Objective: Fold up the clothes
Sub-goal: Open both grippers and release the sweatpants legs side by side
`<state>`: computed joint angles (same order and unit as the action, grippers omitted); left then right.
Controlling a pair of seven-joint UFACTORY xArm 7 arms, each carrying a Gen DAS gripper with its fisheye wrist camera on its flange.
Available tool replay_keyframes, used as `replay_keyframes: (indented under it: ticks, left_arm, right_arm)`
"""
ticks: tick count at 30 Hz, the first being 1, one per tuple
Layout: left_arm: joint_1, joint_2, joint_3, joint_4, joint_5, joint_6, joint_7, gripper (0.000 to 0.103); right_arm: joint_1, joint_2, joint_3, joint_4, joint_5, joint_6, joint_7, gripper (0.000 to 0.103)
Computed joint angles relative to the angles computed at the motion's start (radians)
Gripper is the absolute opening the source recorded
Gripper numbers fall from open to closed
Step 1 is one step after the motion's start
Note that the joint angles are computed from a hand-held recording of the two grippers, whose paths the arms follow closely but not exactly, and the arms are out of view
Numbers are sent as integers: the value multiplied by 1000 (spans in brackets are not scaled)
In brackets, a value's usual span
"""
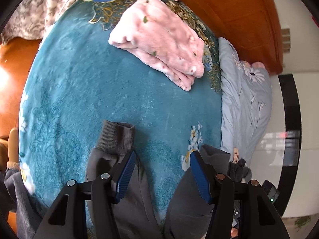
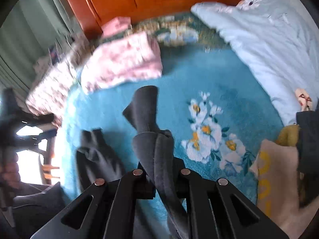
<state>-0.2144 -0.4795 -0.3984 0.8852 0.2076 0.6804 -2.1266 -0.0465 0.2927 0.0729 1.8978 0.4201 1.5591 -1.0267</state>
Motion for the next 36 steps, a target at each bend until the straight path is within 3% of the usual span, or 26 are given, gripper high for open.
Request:
replay_keyframes:
  ticks: [6, 8, 11, 20, 22, 26, 36]
  left_arm:
    - [2, 1, 17, -8, -10, -51, 17, 61]
    - [4, 10, 21, -8, -12, -71, 27, 61]
    - [-9, 24, 36, -10, -42, -78, 50, 61]
    - [-13, 40, 47, -20, -76, -107, 66, 61]
    - [-21, 52, 55, -20, -87, -120, 83, 61]
    - [-39, 75, 66, -21, -117, -122, 104, 61]
    - [-54, 74, 55, -15, -105, -31, 100, 62]
  right_arm:
    - [-35, 107, 60, 179, 79, 206, -16, 8]
    - [4, 79, 40, 112, 57, 129, -48, 8]
    - [94, 34, 27, -54, -87, -77, -44, 8]
    - [208, 58, -3, -227, -359, -530, 172, 11]
    - [201, 62, 1, -236, -369, -566, 188, 15]
    - [180, 45, 13, -260, -357, -626, 171, 52]
    - [115, -24, 13, -257, -248, -616, 137, 62]
